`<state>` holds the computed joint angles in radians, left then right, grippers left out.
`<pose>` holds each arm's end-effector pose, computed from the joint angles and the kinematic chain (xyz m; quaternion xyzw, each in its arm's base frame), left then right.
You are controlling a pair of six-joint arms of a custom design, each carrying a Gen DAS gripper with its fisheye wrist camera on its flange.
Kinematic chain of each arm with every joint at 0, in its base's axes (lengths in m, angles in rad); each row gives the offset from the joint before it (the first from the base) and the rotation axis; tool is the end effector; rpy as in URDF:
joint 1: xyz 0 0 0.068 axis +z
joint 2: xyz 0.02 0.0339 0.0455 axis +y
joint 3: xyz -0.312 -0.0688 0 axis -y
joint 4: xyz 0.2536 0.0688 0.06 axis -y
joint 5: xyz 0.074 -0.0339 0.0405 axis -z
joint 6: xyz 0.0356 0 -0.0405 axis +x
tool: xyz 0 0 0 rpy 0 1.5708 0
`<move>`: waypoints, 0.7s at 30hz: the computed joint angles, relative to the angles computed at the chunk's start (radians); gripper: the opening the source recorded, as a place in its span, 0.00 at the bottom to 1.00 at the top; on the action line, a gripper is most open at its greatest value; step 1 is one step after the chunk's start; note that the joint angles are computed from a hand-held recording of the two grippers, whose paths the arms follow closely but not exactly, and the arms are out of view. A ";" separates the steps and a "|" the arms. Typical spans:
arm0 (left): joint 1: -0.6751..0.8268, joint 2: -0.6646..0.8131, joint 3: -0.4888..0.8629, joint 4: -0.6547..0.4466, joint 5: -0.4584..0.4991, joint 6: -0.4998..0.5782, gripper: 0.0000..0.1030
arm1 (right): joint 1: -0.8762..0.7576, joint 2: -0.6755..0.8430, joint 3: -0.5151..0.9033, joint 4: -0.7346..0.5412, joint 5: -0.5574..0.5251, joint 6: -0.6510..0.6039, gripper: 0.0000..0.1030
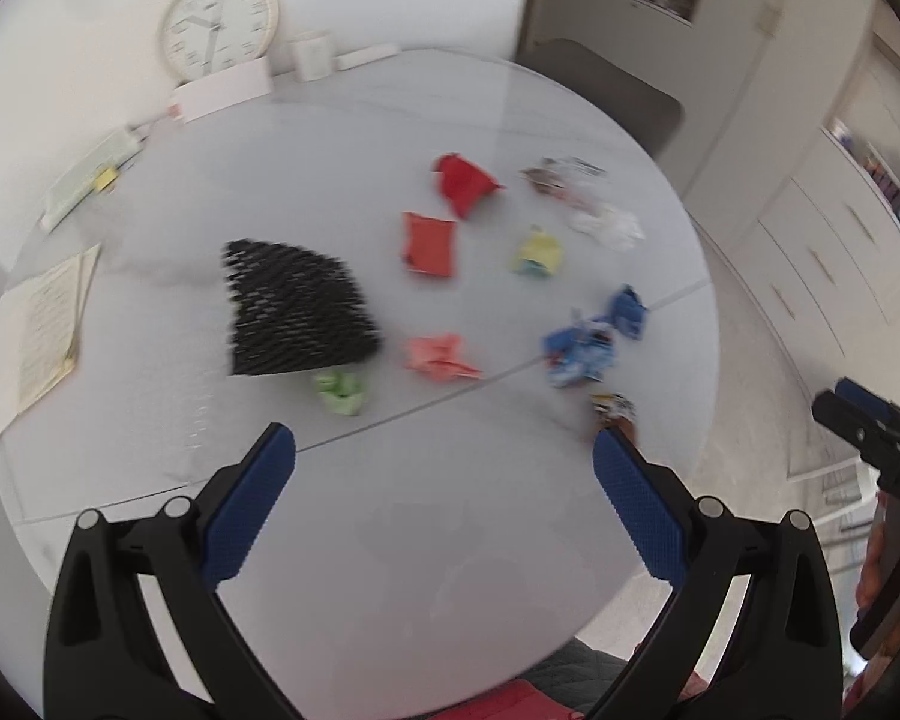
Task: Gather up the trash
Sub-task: 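Grasp the pink crumpled paper with the left gripper while the right gripper grasps the blue-patterned box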
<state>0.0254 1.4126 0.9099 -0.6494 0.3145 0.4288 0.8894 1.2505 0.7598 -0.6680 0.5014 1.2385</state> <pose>0.2660 -0.0043 0.2535 0.2254 0.9400 -0.1030 0.2345 0.1493 0.1569 0.2466 0.2147 0.9250 0.0554 0.3085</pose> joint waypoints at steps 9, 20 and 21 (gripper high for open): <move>0.133 0.153 0.078 0.016 0.072 0.148 0.92 | -0.017 0.214 0.104 0.096 -0.060 -0.043 0.98; 0.006 0.327 0.096 0.079 0.098 0.174 0.92 | -0.048 0.293 0.142 0.087 -0.101 -0.027 0.98; -0.014 0.348 0.095 0.099 0.093 0.171 0.92 | -0.057 0.292 0.140 0.087 -0.107 -0.032 0.98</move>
